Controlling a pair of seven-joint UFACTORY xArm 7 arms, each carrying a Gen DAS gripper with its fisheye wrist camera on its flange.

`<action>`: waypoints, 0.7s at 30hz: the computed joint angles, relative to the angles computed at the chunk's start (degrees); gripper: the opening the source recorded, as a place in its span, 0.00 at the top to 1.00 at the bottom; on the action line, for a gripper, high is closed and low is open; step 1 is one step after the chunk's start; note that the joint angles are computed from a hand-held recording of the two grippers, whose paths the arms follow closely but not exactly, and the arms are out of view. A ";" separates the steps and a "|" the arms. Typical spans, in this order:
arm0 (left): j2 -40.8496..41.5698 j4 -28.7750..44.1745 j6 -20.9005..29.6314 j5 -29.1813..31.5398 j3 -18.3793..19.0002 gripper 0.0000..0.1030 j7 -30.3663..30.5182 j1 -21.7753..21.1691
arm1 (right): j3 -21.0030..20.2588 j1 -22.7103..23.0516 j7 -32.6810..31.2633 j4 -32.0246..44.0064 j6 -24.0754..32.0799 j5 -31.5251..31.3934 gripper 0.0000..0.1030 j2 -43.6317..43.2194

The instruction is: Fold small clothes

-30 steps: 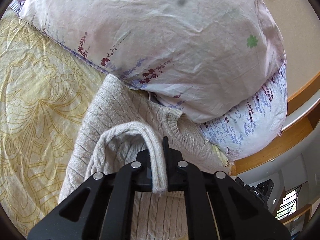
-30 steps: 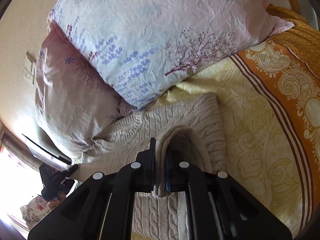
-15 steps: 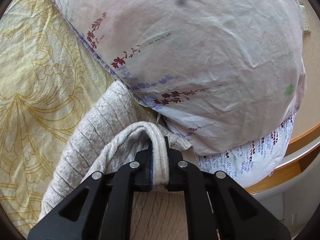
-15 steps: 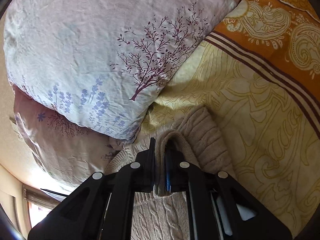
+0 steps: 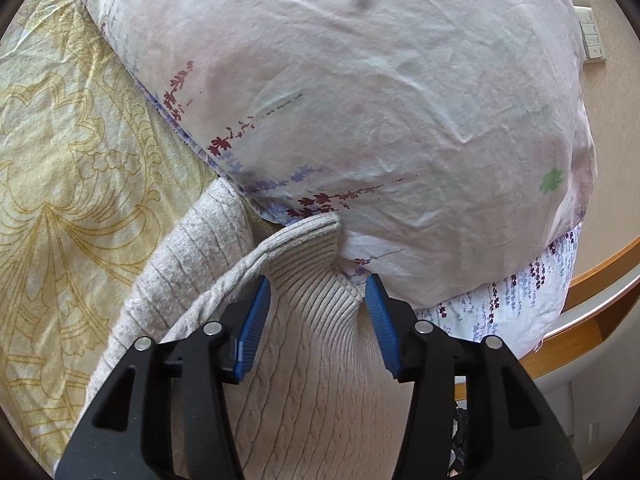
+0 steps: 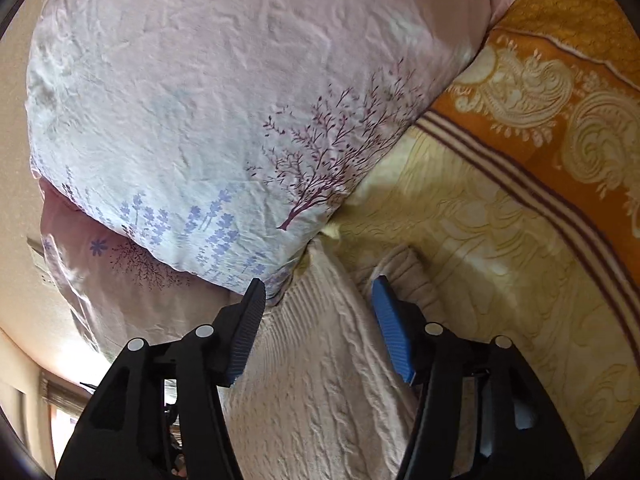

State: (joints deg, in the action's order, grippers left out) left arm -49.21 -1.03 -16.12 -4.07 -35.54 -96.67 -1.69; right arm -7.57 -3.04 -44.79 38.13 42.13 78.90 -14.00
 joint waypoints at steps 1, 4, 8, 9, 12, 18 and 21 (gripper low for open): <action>-2.32 -0.76 2.77 0.59 2.30 0.48 1.22 -2.60 | 0.47 -0.54 0.52 -0.76 -1.73 -3.27 0.44 -1.44; -11.14 -2.12 14.56 3.91 9.17 0.46 6.00 -9.89 | 0.49 -0.62 -1.68 -3.81 -6.02 -9.76 0.44 -6.17; -23.13 -1.38 36.46 8.94 14.64 0.46 13.02 -17.44 | -2.20 0.34 -4.57 -7.44 -5.44 -16.91 0.45 -10.55; -24.86 -1.37 39.57 9.65 15.34 0.46 14.20 -18.90 | -2.70 0.61 -4.99 -8.18 -5.36 -18.55 0.47 -11.13; -28.77 -1.47 46.29 10.16 16.49 0.46 15.99 -23.17 | -4.29 1.70 -6.48 -9.77 -4.78 -21.55 0.51 -12.17; -28.55 0.41 53.74 10.62 14.26 0.46 16.95 -29.13 | -4.66 3.88 -5.84 -12.57 -4.89 -24.08 0.55 -13.41; -26.37 0.94 54.49 10.50 13.46 0.53 16.65 -30.43 | -4.56 4.54 -5.88 -14.35 -6.45 -24.98 0.68 -14.66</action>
